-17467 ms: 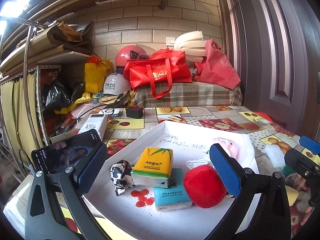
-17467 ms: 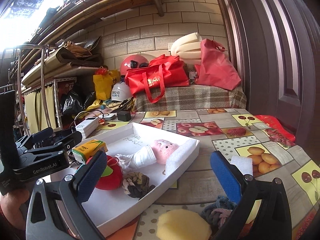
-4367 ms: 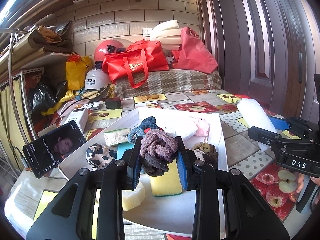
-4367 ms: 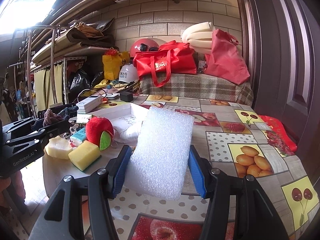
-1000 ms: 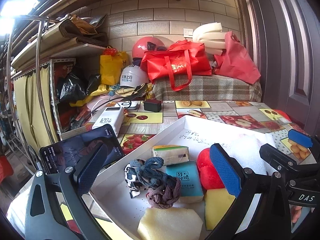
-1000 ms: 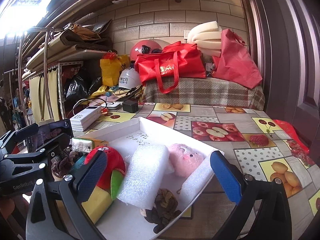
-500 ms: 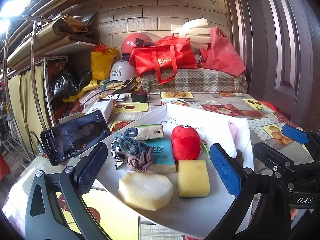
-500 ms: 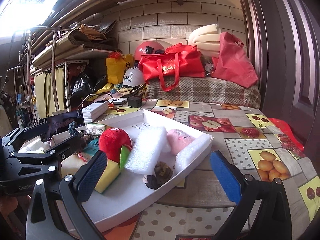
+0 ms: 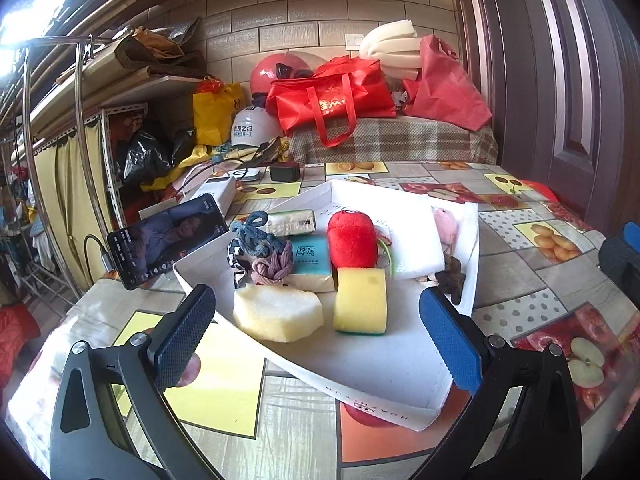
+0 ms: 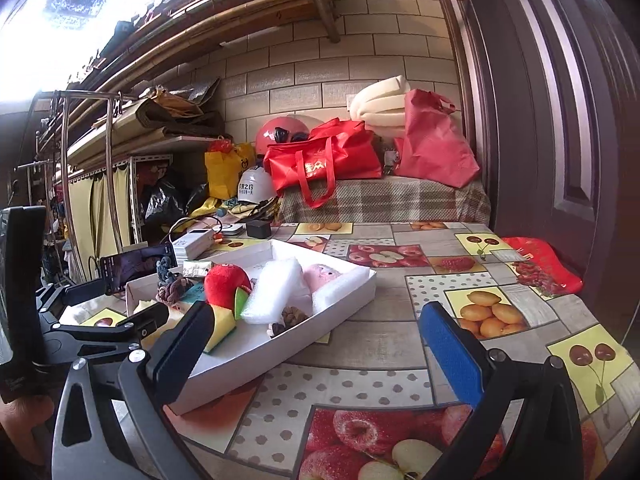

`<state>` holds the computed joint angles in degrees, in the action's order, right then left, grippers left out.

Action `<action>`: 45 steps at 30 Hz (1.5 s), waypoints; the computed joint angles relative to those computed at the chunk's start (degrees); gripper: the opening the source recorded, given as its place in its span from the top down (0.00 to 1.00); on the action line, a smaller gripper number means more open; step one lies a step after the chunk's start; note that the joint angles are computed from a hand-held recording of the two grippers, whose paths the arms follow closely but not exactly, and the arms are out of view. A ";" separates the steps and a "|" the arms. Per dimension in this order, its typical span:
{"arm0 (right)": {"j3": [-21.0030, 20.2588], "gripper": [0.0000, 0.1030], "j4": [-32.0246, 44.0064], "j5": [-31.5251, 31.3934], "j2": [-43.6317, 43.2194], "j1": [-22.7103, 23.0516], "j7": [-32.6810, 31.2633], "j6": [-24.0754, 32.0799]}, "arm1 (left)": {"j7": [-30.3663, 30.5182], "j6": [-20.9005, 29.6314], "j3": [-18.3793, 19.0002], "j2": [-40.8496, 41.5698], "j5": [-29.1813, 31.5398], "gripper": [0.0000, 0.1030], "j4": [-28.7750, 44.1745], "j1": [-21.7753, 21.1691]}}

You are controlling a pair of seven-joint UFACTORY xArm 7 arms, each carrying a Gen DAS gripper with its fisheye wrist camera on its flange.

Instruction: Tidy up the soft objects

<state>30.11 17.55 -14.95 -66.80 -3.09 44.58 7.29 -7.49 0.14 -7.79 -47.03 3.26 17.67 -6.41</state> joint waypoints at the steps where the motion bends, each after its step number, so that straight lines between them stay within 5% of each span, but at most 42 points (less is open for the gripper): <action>1: 0.22 0.00 -0.42 0.15 -1.59 -0.21 0.62 0.42 | -0.63 0.39 -0.68 -0.21 -0.13 0.00 0.04 0.83; 5: 0.37 0.00 -1.98 0.88 -7.13 0.35 3.21 3.95 | -2.54 2.93 0.39 -2.68 -1.26 0.00 -0.86 0.09; 13: 9.71 0.00 -1.45 -3.49 -24.65 -6.66 14.26 17.92 | -7.00 -1.98 -7.94 -12.11 1.03 0.00 -5.19 6.85; 18: 5.16 0.00 -2.03 -5.10 -22.09 -3.30 13.60 19.82 | -7.94 2.47 -10.76 -15.34 3.69 0.00 -5.15 5.93; 24: 3.02 0.00 -3.93 -5.86 -21.57 1.43 13.07 16.94 | -7.66 -0.18 -10.61 -14.86 5.93 0.00 -5.55 4.43; 29: 2.47 0.00 -2.32 -6.00 -16.32 3.88 9.52 16.05 | -4.32 1.93 -4.98 -10.65 5.48 0.00 -4.00 -1.64; 45: 1.54 0.00 -1.34 -5.50 -14.02 4.38 8.16 17.33 | -4.02 7.48 -3.07 -6.48 2.86 0.00 -1.21 -2.41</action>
